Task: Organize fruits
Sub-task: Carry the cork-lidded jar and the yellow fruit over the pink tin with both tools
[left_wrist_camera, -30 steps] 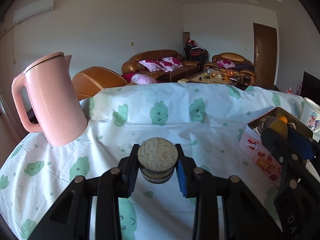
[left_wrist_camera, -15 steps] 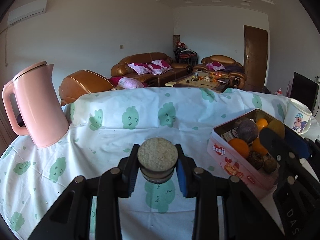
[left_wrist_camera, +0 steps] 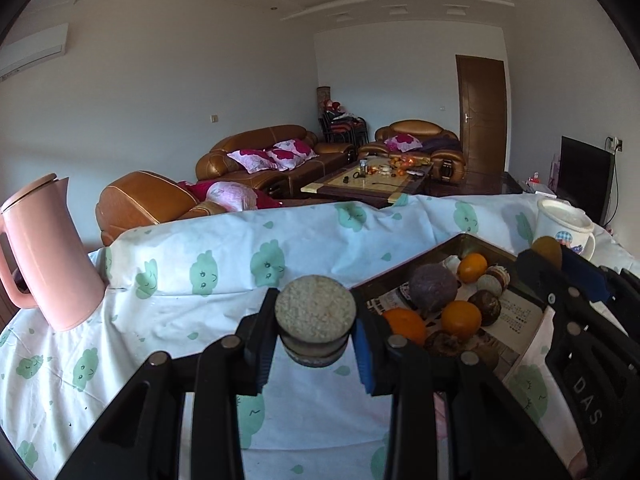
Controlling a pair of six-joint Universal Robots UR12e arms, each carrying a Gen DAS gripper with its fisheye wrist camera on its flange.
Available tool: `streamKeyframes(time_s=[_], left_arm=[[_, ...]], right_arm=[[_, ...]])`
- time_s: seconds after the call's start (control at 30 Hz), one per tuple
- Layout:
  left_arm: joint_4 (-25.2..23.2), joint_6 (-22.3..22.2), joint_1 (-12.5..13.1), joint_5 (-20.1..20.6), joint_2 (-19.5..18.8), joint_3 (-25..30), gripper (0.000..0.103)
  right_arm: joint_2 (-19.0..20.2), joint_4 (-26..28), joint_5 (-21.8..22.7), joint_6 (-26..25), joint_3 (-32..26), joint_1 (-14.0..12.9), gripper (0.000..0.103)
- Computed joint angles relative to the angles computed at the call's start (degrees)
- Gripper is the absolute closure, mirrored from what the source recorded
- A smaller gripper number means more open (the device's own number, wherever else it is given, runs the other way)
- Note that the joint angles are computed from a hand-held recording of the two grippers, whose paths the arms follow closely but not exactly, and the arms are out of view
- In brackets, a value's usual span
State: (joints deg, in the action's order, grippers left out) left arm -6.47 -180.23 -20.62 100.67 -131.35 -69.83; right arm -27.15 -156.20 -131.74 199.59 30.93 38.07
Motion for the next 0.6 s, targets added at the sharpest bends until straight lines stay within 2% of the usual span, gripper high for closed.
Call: streamKeyframes(time_s=[0.27,0.6], left_arm=[[-1.8,0.8,-1.2,-2.8,-1.7,3.4,0.067],[-6.1,-0.4,-2.1,-6.1,-4.1,8.3,0.067]], right_arm=[[-3.1,-1.7,-2.8,2.2,5.6,-1.1,0.075],[-3.9,-1.0,-5.5,4.0,7.0,-2.0,0.075]])
